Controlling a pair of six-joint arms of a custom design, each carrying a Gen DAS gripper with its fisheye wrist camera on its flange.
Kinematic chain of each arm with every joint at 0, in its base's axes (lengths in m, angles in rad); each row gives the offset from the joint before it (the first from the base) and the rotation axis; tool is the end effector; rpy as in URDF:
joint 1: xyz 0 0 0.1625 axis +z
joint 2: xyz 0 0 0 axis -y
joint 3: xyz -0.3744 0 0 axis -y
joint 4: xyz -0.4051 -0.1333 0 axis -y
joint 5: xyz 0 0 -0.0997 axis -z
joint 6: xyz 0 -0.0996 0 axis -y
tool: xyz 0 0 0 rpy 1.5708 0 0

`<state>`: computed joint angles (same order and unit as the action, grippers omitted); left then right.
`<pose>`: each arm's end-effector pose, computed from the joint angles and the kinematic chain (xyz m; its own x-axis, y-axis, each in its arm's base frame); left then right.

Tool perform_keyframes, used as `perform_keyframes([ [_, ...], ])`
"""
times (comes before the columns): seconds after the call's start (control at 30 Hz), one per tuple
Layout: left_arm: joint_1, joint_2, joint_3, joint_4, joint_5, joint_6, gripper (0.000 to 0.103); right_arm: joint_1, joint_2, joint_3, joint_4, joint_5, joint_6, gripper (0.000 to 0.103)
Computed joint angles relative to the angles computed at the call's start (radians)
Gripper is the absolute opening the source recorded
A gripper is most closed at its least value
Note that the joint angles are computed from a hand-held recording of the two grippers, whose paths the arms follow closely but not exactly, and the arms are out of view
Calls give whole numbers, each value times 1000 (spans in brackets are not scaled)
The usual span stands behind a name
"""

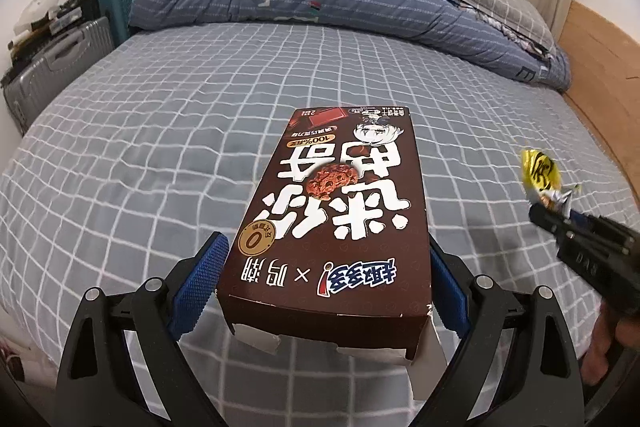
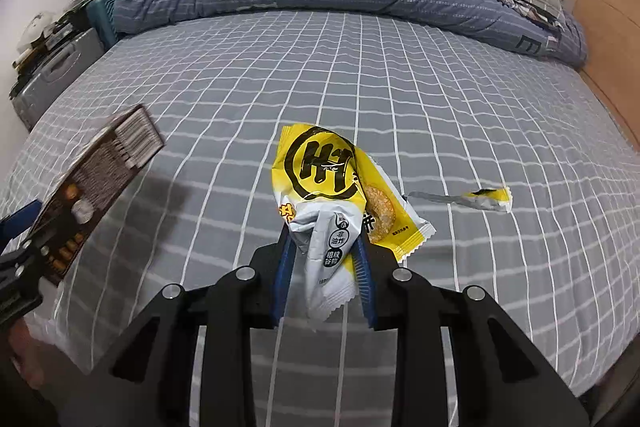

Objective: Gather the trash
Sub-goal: 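Carry the snack box in the left tool over the bin while the right tool carries the packet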

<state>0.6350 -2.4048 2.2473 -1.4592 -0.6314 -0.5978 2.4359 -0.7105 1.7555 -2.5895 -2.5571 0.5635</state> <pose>-0.0545 -0.3056 0.4235 -0.7667 0.0411 -0.6407 0.4509 0.7449 -0.4918 0.4781 -0.3414 -0.0013 -0.6949 -0.0208 0.7189 -0.4610 0.7800 -0.4231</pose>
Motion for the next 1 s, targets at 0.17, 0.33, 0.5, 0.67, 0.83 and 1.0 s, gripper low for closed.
perform_keyframes([
  [0.17, -113, -66, -6, 235, -12, -183, 90, 46, -26, 33, 66, 6, 72, 28],
  [0.33, -244, -118, -31, 479, -30, -380, 90, 87, -51, 72, 106, 18, 143, 28],
  [0.5, -362, -152, -57, 675, -75, -547, 90, 122, -73, 106, 131, 42, 207, 28],
  [0.67, -512, -194, -82, 882, -158, -742, 90, 158, -89, 124, 167, 63, 263, 28],
  [0.83, -711, -231, -114, 1089, -279, -961, 90, 196, -105, 134, 222, 72, 323, 28],
  [1.0, -1055, -279, -154, 1313, -511, -1247, 90, 238, -120, 144, 277, 89, 394, 28],
])
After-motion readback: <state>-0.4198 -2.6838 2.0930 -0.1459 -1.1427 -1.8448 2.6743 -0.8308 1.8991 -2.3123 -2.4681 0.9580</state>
